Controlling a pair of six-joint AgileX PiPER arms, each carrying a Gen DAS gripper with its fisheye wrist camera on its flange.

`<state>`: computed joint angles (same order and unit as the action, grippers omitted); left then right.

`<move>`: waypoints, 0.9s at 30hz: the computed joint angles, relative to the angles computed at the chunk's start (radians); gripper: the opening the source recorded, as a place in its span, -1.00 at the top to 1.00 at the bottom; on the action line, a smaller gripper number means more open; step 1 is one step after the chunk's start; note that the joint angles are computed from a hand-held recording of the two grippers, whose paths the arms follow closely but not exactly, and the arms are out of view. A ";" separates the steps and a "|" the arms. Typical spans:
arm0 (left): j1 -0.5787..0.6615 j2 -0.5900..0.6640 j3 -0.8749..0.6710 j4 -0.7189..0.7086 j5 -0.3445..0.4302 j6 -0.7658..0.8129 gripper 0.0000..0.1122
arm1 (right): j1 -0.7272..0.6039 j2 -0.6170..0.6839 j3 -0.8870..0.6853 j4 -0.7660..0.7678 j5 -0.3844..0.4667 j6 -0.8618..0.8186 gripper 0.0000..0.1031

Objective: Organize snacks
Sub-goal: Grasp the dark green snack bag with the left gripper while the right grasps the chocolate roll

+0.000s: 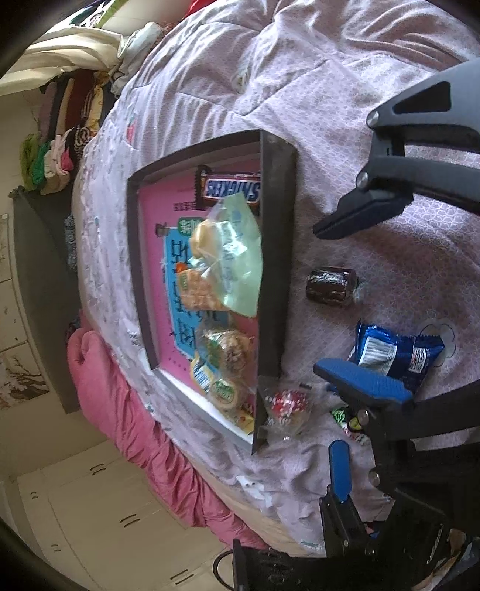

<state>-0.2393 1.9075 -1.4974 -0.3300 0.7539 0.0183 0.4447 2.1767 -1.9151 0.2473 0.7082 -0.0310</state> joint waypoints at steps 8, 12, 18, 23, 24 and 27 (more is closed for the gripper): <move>0.011 0.016 0.002 -0.064 -0.011 0.045 -0.40 | -0.003 0.056 -0.068 -0.014 0.057 0.013 0.03; 0.016 0.017 0.011 -0.088 -0.021 0.060 -0.36 | -0.002 0.084 -0.101 -0.018 0.080 0.019 0.17; 0.026 0.024 0.015 -0.134 -0.030 0.091 -0.27 | 0.003 0.122 -0.152 -0.033 0.113 0.016 0.36; 0.041 0.035 0.015 -0.177 -0.031 0.123 -0.26 | 0.003 0.132 -0.163 -0.024 0.109 0.008 0.43; 0.044 0.037 0.017 -0.184 -0.033 0.130 -0.26 | 0.003 0.132 -0.162 -0.023 0.108 0.004 0.46; 0.047 0.046 0.011 -0.189 -0.035 0.136 -0.23 | 0.004 0.137 -0.173 -0.019 0.111 -0.008 0.47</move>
<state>-0.1926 1.9537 -1.4862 -0.5194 0.7187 0.1548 0.4490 2.3134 -2.0884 0.2279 0.8193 -0.0393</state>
